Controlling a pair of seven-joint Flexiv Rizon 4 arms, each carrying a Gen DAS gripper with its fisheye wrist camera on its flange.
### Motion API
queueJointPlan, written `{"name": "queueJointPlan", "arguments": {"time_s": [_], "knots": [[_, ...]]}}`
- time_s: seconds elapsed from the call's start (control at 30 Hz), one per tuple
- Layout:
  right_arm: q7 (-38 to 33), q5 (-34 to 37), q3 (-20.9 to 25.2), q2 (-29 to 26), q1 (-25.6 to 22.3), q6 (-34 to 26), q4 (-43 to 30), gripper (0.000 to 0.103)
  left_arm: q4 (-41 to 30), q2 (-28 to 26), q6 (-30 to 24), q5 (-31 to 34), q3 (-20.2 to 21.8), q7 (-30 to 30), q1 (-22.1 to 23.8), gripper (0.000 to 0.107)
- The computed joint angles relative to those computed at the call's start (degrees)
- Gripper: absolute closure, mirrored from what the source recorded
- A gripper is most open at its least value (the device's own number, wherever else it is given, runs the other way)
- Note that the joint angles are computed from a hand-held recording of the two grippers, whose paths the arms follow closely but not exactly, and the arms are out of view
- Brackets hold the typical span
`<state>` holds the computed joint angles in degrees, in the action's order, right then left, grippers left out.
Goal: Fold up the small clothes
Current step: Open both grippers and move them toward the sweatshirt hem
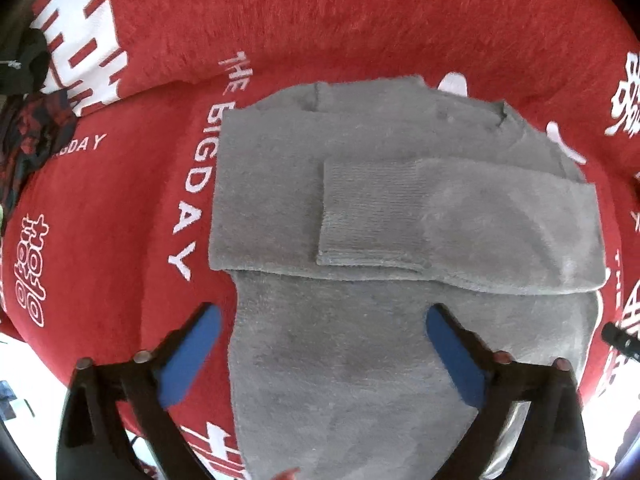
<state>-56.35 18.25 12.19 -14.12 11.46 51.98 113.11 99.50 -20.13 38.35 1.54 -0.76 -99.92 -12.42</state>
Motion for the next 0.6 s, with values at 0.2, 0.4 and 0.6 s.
{"name": "queueJointPlan", "arguments": {"time_s": [0.2,0.4,0.6], "knots": [[-3.3,2.5,1.0,-0.1,-0.3,-0.8,-1.0,0.042,-1.6,-0.4,-2.5,2.6,-0.1,0.0,-1.3,0.004],[-7.0,5.5,1.0,0.9,-1.2,-2.1,-1.0,0.042,-3.0,-0.4,-5.3,4.5,0.1,-3.4,-2.9,0.004],[-12.0,9.5,0.7,2.1,-2.6,-4.2,-0.7,0.041,-2.6,0.1,-7.4,3.8,-0.7,-5.9,-3.8,0.004]]}}
